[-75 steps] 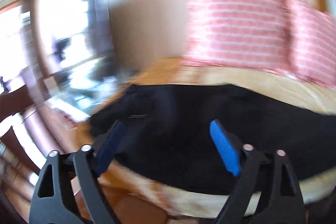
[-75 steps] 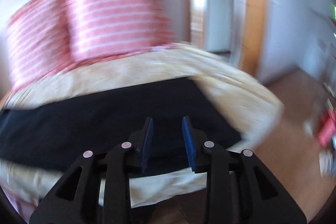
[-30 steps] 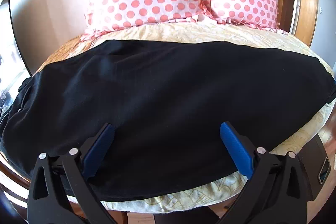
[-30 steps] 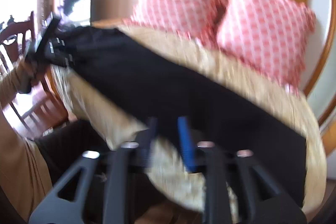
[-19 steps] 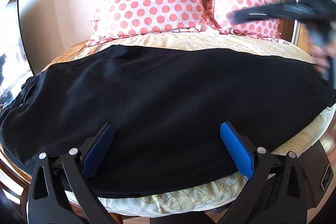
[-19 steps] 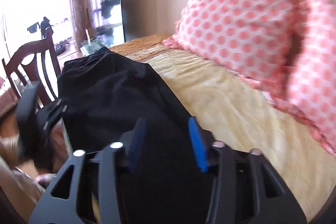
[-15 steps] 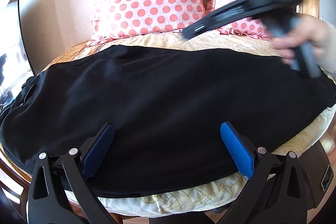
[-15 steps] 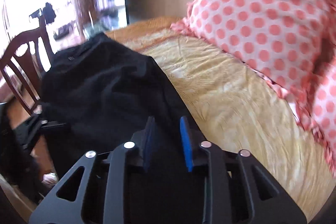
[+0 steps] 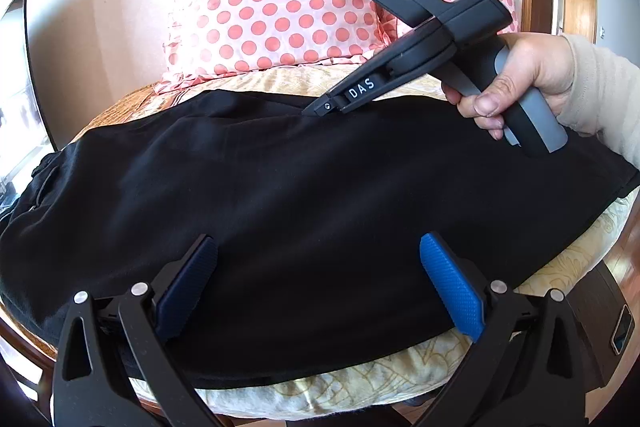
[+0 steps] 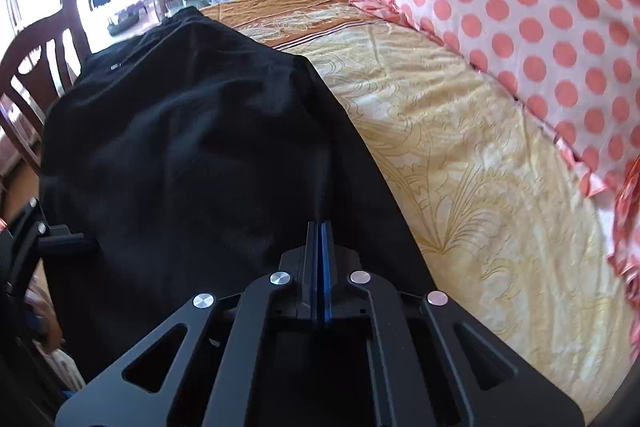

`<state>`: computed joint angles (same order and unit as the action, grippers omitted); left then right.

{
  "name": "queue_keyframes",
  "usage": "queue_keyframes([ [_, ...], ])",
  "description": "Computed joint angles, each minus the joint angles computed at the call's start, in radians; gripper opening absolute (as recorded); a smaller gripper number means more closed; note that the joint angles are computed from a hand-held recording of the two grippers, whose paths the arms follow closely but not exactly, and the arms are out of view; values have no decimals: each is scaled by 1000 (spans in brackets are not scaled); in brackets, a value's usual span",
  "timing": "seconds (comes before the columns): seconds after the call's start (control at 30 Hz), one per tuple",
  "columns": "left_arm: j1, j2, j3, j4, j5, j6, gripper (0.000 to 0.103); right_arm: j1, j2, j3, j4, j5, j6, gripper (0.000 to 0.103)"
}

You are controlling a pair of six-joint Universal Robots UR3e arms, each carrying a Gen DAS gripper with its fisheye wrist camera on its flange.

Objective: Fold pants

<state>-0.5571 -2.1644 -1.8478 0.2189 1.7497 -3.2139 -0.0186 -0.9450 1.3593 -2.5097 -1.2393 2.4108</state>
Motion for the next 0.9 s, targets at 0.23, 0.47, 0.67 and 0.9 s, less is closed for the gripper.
queue_keyframes([
  [0.23,-14,-9,28,-24,36,17,101,27,57,-58,-148,-91,42,1],
  [0.47,6,6,7,-29,0,2,101,37,72,-33,-177,-172,55,17],
  [0.67,-33,41,-29,4,109,68,101,-143,-212,341,-378,-61,143,35],
  [0.9,10,56,-25,26,227,80,101,-288,-452,766,-499,-89,28,35],
])
